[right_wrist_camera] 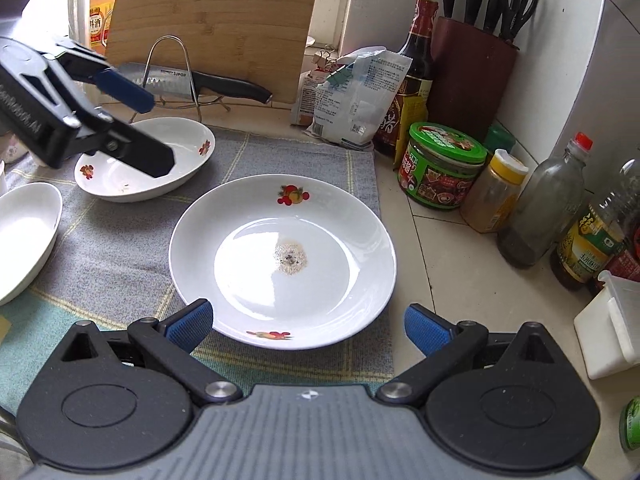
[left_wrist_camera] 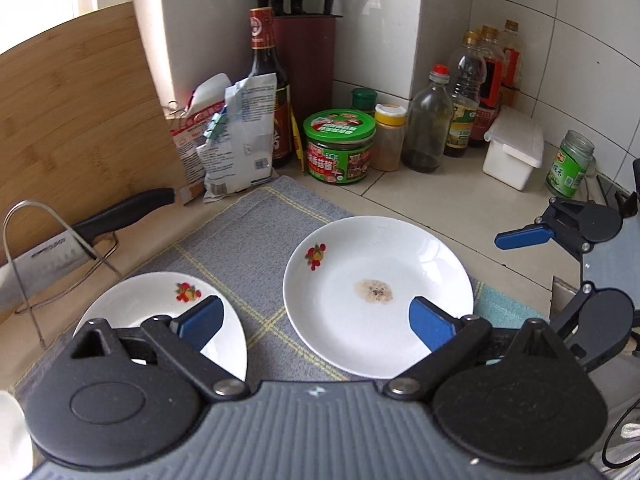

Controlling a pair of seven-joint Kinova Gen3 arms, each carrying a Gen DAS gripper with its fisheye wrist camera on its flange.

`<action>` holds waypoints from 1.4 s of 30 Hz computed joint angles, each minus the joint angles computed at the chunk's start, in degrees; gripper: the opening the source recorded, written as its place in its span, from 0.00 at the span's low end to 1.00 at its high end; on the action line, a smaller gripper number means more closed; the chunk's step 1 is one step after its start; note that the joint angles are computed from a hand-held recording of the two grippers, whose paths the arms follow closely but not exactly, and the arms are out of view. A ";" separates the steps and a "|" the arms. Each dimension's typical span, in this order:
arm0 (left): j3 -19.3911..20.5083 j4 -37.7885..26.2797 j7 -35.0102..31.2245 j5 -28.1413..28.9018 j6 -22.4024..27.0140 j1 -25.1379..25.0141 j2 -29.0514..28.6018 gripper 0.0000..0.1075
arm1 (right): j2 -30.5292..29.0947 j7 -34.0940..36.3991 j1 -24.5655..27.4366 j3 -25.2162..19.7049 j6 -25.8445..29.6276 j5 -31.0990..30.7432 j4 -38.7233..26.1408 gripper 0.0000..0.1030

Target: Organize plates and bowls

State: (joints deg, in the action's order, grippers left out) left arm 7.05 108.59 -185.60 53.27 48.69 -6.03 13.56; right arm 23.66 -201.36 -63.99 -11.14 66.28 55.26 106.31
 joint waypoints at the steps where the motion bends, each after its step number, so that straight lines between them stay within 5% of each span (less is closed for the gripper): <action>1: -0.41 1.35 -0.03 0.71 -0.39 -0.58 -0.77 0.93 | 0.09 0.24 0.09 0.05 0.04 0.10 -0.19 1.00; 7: -3.10 9.81 -2.79 7.15 -7.68 -1.56 -6.03 0.93 | 0.45 2.68 0.95 0.57 -1.54 1.88 -1.45 1.00; 17: -8.87 18.28 0.78 8.80 -11.14 -3.80 -11.75 0.93 | 0.47 9.36 4.63 1.33 -14.31 8.44 -1.65 1.00; 26: -15.45 22.06 -5.76 9.57 -6.12 -10.55 -13.63 0.93 | 3.47 15.46 3.22 3.44 -19.60 8.00 -7.86 1.00; 34: -19.67 20.46 -16.31 5.75 1.39 -20.73 -9.77 0.93 | 7.94 20.19 1.24 6.07 -20.38 -0.48 -17.15 1.00; 42: -17.32 17.30 -22.94 0.03 4.05 -27.62 -2.18 0.93 | 11.75 21.87 -0.99 9.05 -17.43 -10.08 -24.52 1.00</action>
State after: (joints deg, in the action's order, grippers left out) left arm -10.26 125.89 -208.53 53.30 52.74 -33.64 11.38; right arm 35.40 -179.49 -64.98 -2.09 48.86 45.18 81.78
